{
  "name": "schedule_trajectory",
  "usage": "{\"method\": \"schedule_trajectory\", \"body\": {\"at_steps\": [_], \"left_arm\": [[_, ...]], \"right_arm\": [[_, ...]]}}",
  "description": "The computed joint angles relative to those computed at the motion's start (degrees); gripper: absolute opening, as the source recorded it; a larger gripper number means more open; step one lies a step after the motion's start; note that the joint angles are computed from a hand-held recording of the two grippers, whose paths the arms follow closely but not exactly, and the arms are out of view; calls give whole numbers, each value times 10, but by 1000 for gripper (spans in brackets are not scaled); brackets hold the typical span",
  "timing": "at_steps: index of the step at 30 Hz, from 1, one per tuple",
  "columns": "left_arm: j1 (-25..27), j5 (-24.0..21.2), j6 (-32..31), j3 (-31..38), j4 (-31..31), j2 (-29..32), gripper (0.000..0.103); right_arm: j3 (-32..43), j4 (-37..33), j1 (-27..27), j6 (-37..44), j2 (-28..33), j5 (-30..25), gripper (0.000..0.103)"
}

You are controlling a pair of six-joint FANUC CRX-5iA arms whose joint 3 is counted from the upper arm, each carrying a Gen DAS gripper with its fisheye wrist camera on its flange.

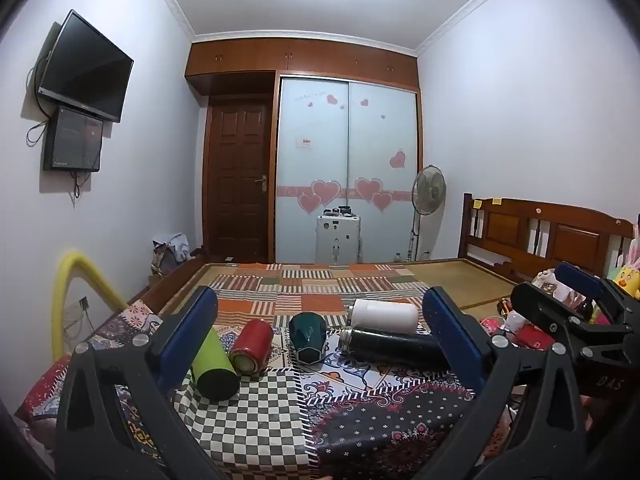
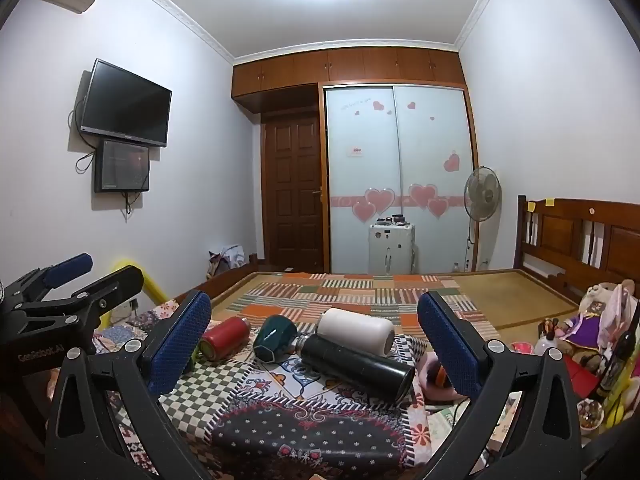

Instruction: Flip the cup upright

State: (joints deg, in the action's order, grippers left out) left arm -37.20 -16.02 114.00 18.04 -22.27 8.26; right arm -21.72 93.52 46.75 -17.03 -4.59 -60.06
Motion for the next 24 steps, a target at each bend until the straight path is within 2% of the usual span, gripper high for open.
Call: {"method": "schedule_trajectory", "body": {"at_steps": [1,2,6,7,12,17,24], "left_arm": [[-4,-46,-39,37,23,22,103],[-7,-62,-47,49,28,29,103],[-2,-33,-41,26,39,14,103],[9,-22,-59,13,69,14,103],[14,-16,-75,6,84,8,103],[8,-7,-54,8,55,11,103],[7,-3,-58,6,59,11,103]], "right_arm": [[0,0,0,0,0,0,103],[0,0,0,-1,0,-1,103],[1,-1,1,0,0,-1,103],[1,-2,1,-1,1,-2,103],[3,-3,2,-1,3,-2,103],[0,-1,1,-2,-1,-1,103],[1,-2,2,-2,-1,-2,103]]}}
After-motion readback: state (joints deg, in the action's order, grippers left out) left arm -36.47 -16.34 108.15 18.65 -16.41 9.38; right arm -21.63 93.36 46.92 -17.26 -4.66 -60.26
